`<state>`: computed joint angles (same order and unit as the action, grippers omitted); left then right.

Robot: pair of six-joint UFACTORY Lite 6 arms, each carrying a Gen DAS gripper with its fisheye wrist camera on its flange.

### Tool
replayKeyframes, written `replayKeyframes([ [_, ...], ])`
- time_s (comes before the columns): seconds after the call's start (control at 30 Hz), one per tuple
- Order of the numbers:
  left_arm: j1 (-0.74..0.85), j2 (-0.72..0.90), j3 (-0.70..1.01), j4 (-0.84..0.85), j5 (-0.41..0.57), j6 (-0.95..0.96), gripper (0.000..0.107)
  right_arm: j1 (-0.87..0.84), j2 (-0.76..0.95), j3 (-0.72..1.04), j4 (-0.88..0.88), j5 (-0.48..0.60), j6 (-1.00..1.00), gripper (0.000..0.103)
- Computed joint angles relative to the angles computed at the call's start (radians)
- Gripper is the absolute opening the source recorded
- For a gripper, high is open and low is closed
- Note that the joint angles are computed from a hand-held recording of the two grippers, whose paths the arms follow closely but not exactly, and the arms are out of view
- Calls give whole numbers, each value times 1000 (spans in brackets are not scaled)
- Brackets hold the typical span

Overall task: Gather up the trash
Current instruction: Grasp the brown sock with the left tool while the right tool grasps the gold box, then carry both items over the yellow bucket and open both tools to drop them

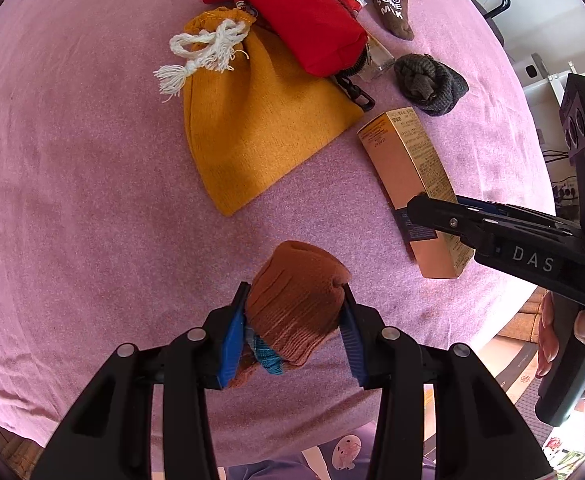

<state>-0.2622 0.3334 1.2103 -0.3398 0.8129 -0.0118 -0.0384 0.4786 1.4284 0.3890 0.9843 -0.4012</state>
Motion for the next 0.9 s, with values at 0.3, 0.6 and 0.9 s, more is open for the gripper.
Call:
replayKeyframes([
  [0.3, -119, -20, 79, 12, 67, -95, 42, -199, -251, -184, 71, 103, -99, 41],
  [0.6, -335, 76, 311, 33, 155, -206, 42, -535, -465, -269, 71, 296, -236, 40],
  [0.9, -582, 241, 627, 101, 266, -290, 42, -1002, -517, -230, 46, 480, -435, 40],
])
